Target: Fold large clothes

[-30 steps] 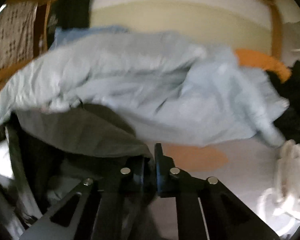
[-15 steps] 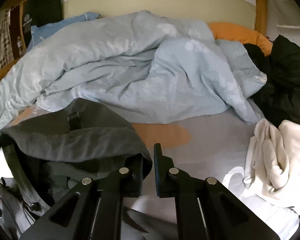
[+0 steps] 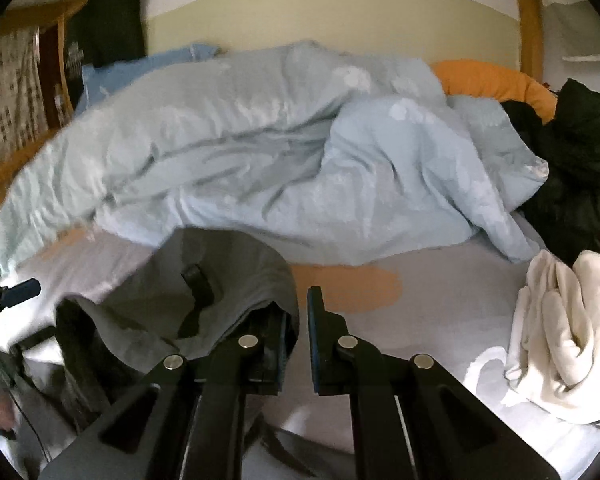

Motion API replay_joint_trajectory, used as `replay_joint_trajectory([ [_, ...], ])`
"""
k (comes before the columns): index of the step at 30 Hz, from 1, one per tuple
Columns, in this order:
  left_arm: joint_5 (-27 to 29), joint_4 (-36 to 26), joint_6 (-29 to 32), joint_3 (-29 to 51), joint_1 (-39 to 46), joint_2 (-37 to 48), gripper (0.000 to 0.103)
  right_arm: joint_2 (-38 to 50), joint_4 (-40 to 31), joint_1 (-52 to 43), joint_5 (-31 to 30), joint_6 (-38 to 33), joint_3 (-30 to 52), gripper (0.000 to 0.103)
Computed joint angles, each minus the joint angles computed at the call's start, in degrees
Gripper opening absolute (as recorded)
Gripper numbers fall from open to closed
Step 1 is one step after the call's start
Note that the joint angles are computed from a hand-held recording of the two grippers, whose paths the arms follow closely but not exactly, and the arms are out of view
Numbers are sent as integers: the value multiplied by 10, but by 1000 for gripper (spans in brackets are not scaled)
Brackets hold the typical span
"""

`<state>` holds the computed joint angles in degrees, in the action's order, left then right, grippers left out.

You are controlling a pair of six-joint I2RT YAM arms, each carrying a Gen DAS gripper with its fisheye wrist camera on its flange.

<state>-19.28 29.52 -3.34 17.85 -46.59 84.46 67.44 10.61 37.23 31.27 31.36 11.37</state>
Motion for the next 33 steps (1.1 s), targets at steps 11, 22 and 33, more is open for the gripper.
replay_joint_trajectory([
  [11, -224, 139, 68, 98, -104, 242, 89, -29, 41, 49, 70, -5, -21, 8],
  [22, -195, 255, 34, -60, -15, 42, 77, -10, 2, 55, 96, 22, -6, 8],
  [33, -109, -86, -123, 27, 90, 2, 82, 112, -32, 74, 107, 20, 56, 8],
])
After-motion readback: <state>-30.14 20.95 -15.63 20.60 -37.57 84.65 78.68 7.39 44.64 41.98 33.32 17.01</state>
